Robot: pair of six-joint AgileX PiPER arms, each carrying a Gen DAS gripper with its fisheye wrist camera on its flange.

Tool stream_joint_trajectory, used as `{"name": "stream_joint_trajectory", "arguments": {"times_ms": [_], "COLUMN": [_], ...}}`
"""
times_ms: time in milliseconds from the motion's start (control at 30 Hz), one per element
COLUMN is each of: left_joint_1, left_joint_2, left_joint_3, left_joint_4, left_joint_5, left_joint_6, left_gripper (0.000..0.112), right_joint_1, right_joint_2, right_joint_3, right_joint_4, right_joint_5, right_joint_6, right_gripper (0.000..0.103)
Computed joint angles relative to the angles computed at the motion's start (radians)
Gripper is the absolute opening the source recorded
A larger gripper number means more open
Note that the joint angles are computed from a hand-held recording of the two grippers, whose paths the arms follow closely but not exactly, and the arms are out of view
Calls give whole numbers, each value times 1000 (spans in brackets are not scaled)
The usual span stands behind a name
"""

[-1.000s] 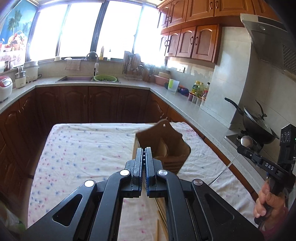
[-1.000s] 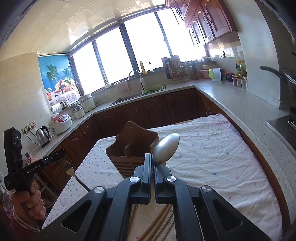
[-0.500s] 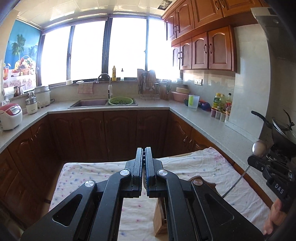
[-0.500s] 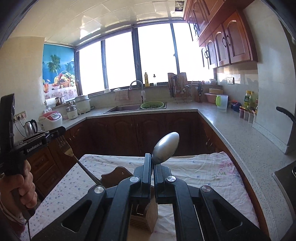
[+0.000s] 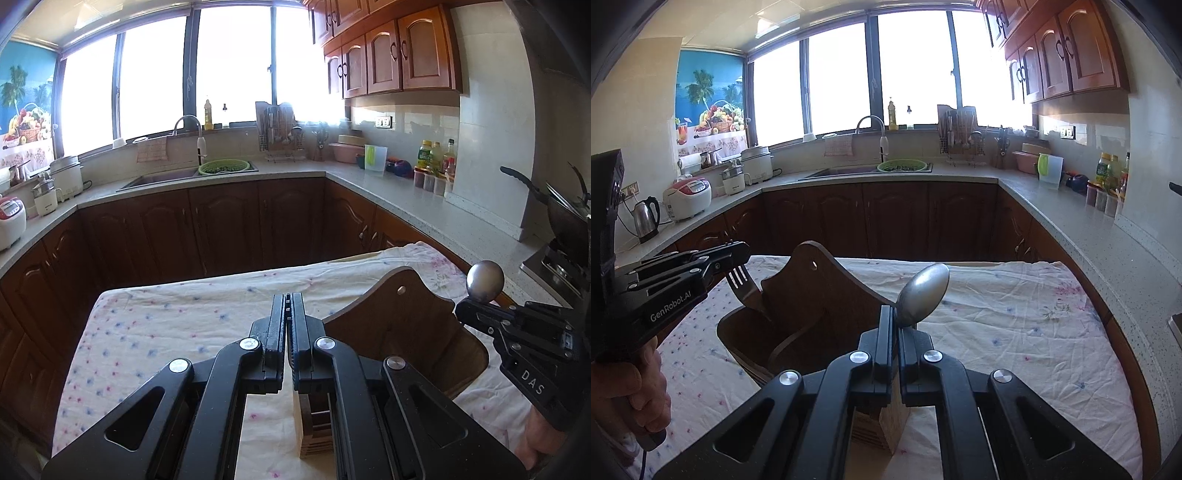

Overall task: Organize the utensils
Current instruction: 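Lower fork and spoon into the wooden holder while both tools open, then withdraw both open tools from the holder back toward the utensils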

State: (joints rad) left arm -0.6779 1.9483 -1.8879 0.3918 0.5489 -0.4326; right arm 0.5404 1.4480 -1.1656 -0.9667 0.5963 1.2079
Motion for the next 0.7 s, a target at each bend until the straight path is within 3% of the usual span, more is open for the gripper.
{"name": "stream_joint_trajectory", "arguments": {"times_ms": [300, 400, 500, 533, 567, 600, 700], "left_joint_1": [-1, 9, 11, 12, 14, 13, 10], "left_joint_2": [56, 60, 52, 36, 14, -9, -86], "left_joint_3": [-106, -126, -135, -114, -86, -60, 35], "left_joint_4": [-87, -132, -131, -128, -119, -100, -19], "left_joint_5": [62, 85, 109, 97, 79, 67, 39], "left_joint_6": [74, 97, 76, 60, 41, 14, -91], "left_gripper": [3, 7, 27, 42, 53, 58, 80], "right_joint_1": [-60, -76, -88, -89, -91, -93, -80], "right_joint_2": [-15, -30, -51, -58, -67, -82, -138], "right_joint_3": [7, 21, 34, 37, 41, 53, 94], "right_joint_4": [120, 151, 170, 175, 181, 181, 142], "right_joint_5": [-75, -104, -108, -105, -106, -112, -113], "right_joint_6": [-62, -70, -72, -72, -70, -61, 0], "right_gripper": [2, 7, 8, 10, 22, 36, 57]}}
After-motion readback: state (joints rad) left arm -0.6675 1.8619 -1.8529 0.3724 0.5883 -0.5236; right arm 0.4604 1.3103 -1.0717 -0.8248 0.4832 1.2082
